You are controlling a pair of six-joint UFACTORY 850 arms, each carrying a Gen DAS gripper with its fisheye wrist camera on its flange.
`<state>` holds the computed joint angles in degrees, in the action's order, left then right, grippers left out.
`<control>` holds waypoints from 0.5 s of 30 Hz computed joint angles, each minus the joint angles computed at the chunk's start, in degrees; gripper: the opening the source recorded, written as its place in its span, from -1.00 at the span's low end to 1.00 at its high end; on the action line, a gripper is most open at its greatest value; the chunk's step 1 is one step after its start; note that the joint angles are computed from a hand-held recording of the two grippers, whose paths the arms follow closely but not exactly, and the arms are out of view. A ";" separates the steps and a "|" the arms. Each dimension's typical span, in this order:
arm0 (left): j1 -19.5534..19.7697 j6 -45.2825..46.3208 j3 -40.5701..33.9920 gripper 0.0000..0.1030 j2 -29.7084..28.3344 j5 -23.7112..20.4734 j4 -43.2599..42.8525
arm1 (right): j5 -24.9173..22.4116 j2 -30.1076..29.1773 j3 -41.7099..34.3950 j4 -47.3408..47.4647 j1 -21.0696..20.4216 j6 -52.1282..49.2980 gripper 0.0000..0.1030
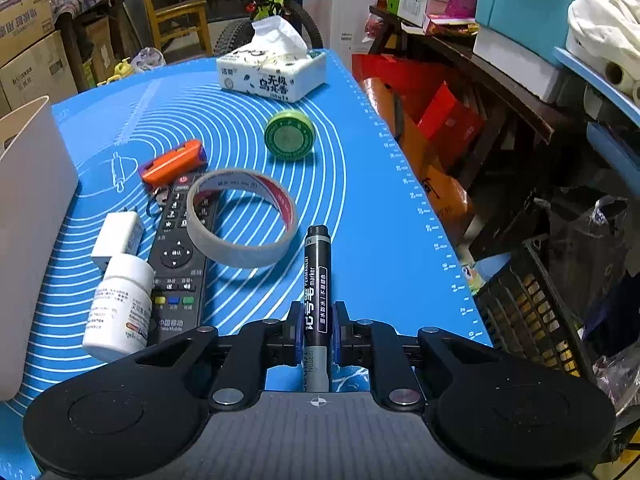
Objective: Organize rigid objects
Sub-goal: 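Carry the black marker into the bin with the right gripper and release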
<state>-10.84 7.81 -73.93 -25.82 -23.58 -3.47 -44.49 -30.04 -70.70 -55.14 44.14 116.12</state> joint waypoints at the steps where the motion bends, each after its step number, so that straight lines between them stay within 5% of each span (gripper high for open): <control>1: 0.02 0.07 0.05 -0.88 0.00 0.09 0.05 | -0.31 0.06 -0.05 -0.37 0.08 0.17 -0.53; 15: 0.03 0.37 -0.07 -0.89 -0.10 -0.11 -0.76 | -5.86 1.33 -4.03 -9.67 1.88 1.63 -0.53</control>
